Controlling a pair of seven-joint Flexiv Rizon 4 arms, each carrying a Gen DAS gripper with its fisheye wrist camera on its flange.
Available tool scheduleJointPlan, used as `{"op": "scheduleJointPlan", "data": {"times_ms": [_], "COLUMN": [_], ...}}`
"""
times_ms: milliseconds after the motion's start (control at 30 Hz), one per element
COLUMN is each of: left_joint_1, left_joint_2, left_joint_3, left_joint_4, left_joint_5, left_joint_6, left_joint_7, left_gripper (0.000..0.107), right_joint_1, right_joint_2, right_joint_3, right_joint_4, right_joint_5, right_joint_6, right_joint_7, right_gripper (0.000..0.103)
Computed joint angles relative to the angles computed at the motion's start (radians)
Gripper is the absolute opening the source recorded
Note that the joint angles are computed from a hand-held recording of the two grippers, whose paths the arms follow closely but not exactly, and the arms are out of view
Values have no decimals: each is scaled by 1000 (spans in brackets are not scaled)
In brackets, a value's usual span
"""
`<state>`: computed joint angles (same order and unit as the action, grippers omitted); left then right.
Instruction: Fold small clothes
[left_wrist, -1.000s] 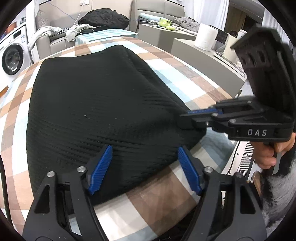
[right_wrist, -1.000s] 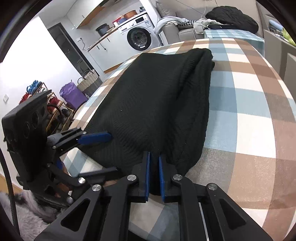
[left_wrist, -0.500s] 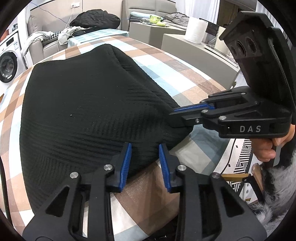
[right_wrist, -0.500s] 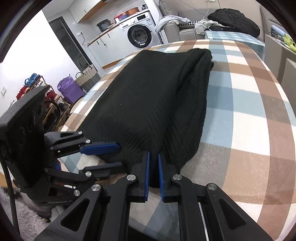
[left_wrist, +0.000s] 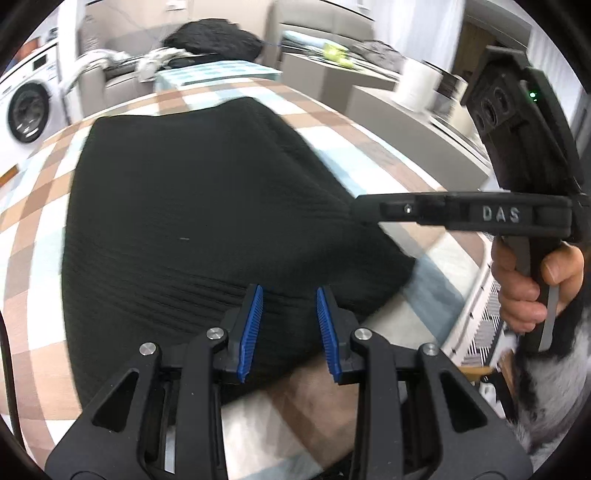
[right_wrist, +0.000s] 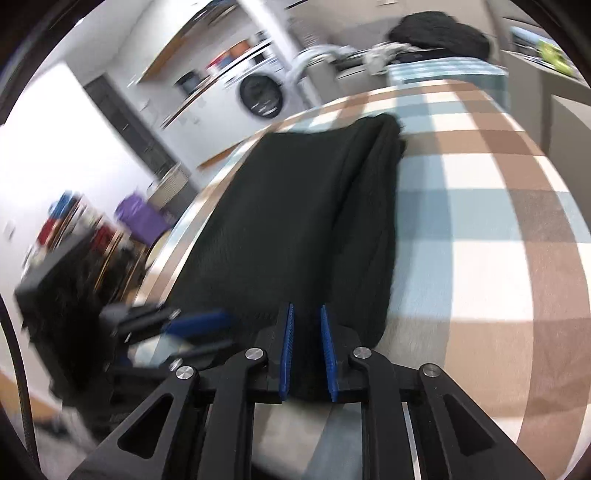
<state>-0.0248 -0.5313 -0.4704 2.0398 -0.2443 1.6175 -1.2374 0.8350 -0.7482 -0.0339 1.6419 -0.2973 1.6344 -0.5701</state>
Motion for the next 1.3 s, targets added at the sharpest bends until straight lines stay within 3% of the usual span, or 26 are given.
{"op": "scheduleJointPlan", "data": {"times_ms": [133, 233, 400, 433, 467, 533, 633, 667, 700, 800, 867, 933, 1100, 1300], "left_joint_1": [68, 34, 23, 29, 29, 13, 8, 7, 6, -47, -52, -72, -99, -63], "left_joint_2": [-21, -16, -17, -18, -18, -17, -19, -18, -14, 10, 24, 39, 80, 99], "left_joint_3": [-66, -25, -14, -20, -21, -4, 0, 2, 6, 81, 102, 147, 244, 256], "left_joint_4": [3, -4, -10, -9, -10, -19, -24, -22, -19, -9, 12, 26, 71, 120], "left_joint_5": [-19, -10, -14, -17, -19, -22, -34, -36, -37, -34, -32, -26, -14, -1], "left_joint_6": [-15, -18, -28, -27, -29, -38, -40, -38, -37, -24, 1, 8, 12, 32], "left_joint_7": [14, 15, 24, 28, 29, 29, 28, 29, 28, -5, -25, -53, -119, -158], "left_gripper": [28, 28, 28, 28, 28, 30, 30, 30, 30, 36, 54, 65, 70, 78], "right_joint_1": [-33, 12, 157, 172, 177, 138, 167, 172, 205, 279, 267, 289, 275, 237], "right_joint_2": [-76, -100, -46, -30, -16, -12, 14, 19, 25, 37, 47, 60, 69, 76], "right_joint_3": [26, -43, -240, -275, -277, -211, -231, -227, -255, -320, -292, -306, -279, -211], "right_joint_4": [-121, -154, -54, -33, -22, 4, 49, 55, 66, 84, 91, 120, 154, 173], "right_joint_5": [10, 1, -12, -86, -95, -9, -10, -5, 2, 13, 8, 11, 6, -1], "right_joint_6": [-32, -47, -9, -51, -89, 4, 69, 80, 85, 42, 24, 20, 7, 35], "right_joint_7": [21, 61, 144, 203, 200, 153, 124, 107, 94, 74, 64, 81, 116, 112], "right_gripper": [19, 8, 0, 0, 1, 1, 9, 17, 32, 54, 55, 57, 59, 66]}}
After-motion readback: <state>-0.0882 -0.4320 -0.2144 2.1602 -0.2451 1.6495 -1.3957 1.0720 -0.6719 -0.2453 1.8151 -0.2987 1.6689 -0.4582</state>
